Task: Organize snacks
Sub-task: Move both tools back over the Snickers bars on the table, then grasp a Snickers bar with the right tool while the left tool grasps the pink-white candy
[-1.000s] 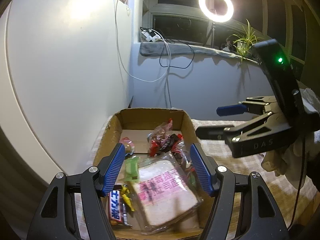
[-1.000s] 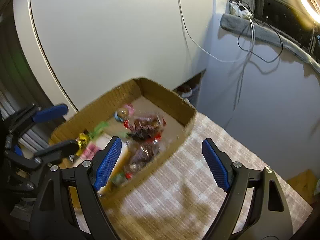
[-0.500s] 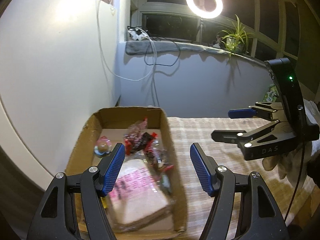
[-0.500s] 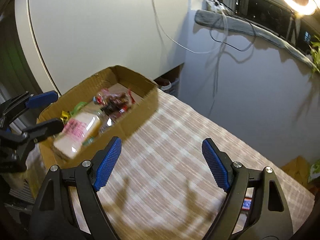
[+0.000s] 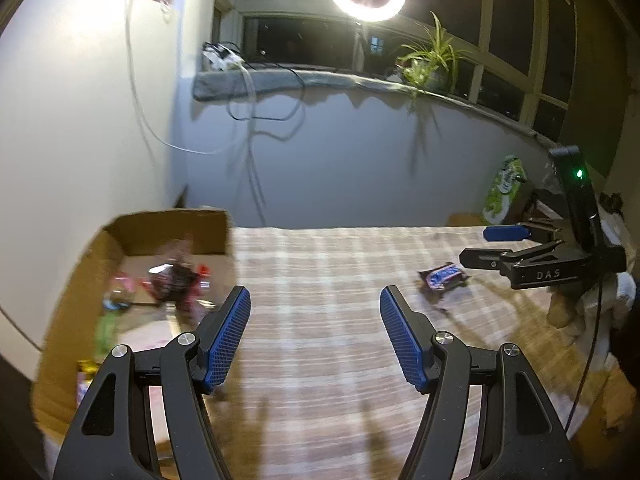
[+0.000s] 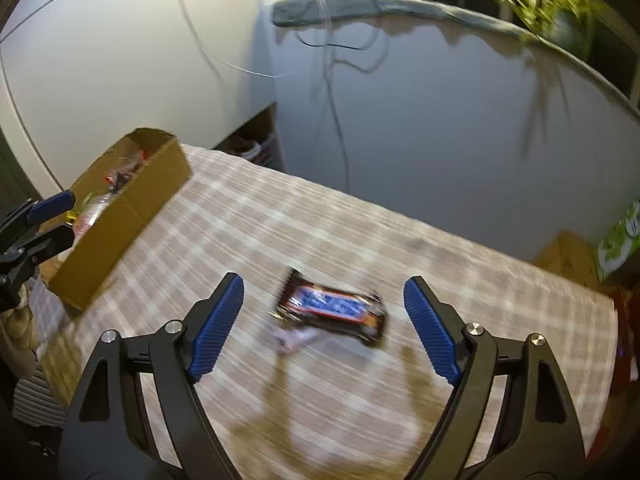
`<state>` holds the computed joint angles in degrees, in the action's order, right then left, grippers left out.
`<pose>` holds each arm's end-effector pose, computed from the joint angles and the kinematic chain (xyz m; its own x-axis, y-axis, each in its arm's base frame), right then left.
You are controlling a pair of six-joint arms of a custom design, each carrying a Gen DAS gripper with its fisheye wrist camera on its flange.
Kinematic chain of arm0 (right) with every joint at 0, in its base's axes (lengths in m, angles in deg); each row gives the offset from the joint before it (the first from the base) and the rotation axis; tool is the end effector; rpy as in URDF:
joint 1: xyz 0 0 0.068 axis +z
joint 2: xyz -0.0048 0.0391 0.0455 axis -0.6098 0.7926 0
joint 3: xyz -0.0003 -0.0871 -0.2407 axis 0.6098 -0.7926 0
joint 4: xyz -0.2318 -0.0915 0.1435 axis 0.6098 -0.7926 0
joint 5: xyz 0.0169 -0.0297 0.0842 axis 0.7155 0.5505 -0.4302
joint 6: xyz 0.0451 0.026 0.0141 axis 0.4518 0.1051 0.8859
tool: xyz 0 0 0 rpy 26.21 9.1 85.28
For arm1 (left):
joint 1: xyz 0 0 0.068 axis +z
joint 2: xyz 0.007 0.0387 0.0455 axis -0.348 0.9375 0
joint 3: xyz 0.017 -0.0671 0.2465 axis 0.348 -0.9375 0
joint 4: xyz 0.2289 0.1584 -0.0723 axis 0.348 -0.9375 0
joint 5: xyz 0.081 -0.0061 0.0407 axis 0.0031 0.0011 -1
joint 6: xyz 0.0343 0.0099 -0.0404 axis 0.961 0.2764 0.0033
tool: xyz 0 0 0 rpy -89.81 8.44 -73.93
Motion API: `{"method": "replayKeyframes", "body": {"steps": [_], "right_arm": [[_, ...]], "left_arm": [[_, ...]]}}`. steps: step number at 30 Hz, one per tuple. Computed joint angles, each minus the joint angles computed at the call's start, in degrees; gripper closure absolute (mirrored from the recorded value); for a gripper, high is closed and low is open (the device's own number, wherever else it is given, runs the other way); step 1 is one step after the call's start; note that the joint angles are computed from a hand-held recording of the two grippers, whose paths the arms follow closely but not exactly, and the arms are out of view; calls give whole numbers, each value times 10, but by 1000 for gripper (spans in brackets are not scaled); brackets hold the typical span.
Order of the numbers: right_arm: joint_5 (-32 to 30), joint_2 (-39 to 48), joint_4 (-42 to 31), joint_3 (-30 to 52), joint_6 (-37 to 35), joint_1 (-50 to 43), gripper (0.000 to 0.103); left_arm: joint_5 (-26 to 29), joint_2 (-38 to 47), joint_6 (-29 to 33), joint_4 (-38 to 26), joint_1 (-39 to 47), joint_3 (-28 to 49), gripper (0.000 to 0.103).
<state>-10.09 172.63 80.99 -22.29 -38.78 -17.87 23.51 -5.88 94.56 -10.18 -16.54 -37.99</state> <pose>0.2900 0.1032 0.0755 -0.7583 -0.0996 -0.6442 -0.2064 0.9741 0.0923 0.2561 0.0005 0.0826 -0.5875 0.1599 -0.7933 0.4296 0.8924 -0.1382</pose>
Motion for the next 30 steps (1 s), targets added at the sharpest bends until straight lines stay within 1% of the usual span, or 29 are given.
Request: {"method": "replayKeyframes", "body": {"steps": [1, 2, 3, 4, 8, 11, 15, 20, 26, 28, 30], "right_arm": [[-2, -1, 3, -7, -1, -9, 30], [-7, 1, 3, -13, -3, -20, 33], [-13, 4, 7, -19, -5, -30, 41], [-22, 8, 13, -25, -9, -43, 45], [-41, 22, 31, -37, -26, -73, 47], [-43, 29, 38, -36, -49, -79, 47], [-39, 44, 21, -12, -99, -63, 47], [-39, 77, -3, 32, -164, -37, 47], [-38, 129, -14, 80, -216, -14, 45], [-36, 140, -15, 89, -225, -11, 42], [-41, 152, -17, 103, -229, -14, 42]], "left_arm": [[-5, 5, -5, 2, -11, 2, 36], [-11, 13, -10, 4, -28, 6, 39], [-13, 18, -12, 4, -39, 8, 41], [-17, 25, -14, 3, -54, 12, 46], [-27, 60, -27, 0, -105, 31, 59], [-37, 83, -33, 3, -137, 38, 64], [-48, 118, -44, 2, -173, 55, 67], [-61, 135, -51, -4, -201, 69, 67], [-79, 154, -56, -12, -225, 86, 67], [-86, 162, -55, -14, -231, 92, 67], [-88, 175, -56, -18, -236, 105, 68]]}}
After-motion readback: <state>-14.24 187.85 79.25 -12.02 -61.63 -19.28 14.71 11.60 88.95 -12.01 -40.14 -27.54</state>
